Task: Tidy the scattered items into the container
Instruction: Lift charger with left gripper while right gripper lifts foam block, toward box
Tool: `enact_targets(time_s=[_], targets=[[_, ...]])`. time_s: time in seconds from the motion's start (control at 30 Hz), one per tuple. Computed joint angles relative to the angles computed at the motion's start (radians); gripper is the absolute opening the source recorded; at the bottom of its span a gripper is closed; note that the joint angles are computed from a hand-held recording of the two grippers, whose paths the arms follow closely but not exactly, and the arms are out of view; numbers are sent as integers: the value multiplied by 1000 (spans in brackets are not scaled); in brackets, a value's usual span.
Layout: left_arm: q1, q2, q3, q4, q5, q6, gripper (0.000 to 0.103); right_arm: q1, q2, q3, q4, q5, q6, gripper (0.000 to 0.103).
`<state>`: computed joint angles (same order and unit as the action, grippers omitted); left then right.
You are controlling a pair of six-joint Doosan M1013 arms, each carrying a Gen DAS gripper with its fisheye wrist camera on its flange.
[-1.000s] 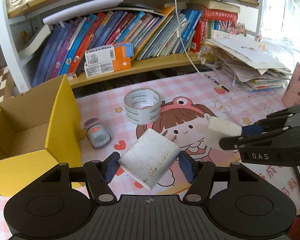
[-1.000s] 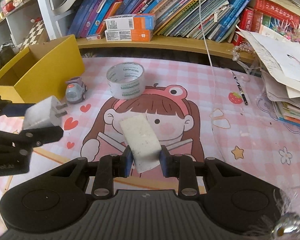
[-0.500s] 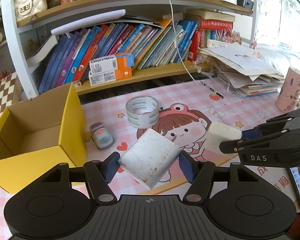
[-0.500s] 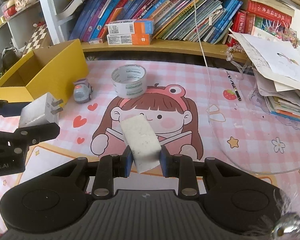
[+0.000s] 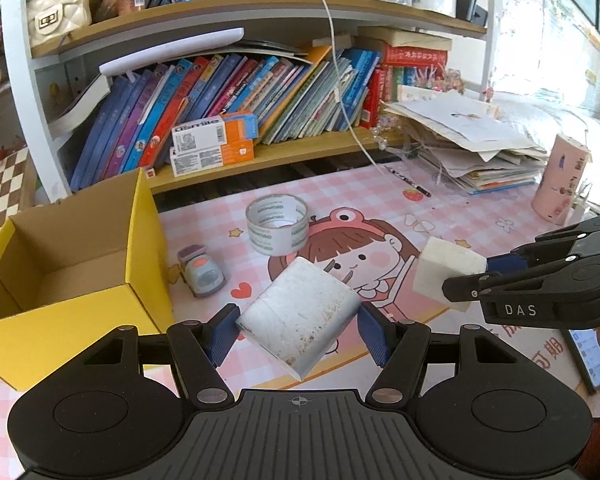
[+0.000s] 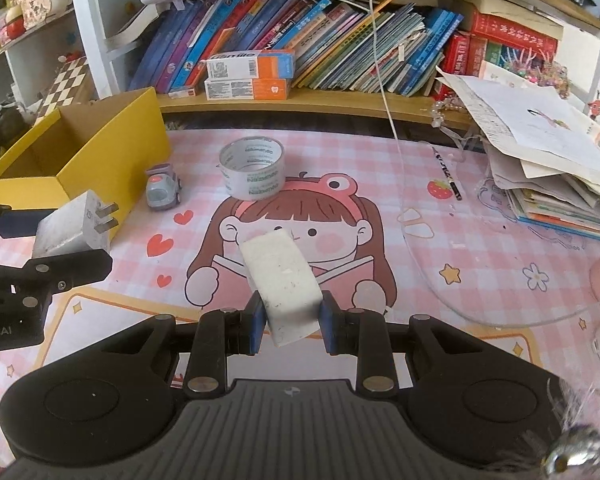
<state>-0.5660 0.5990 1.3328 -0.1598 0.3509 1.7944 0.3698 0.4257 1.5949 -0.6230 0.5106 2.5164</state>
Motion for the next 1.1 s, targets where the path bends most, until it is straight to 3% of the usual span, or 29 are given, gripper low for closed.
enact_targets(time_s=[0.6, 1.1], targets=[[92, -34, 40, -483, 33, 559, 64, 99, 48, -94, -111, 156, 190, 26], [162, -64, 78, -729, 50, 820, 64, 157, 94, -183, -139, 223, 234, 26]])
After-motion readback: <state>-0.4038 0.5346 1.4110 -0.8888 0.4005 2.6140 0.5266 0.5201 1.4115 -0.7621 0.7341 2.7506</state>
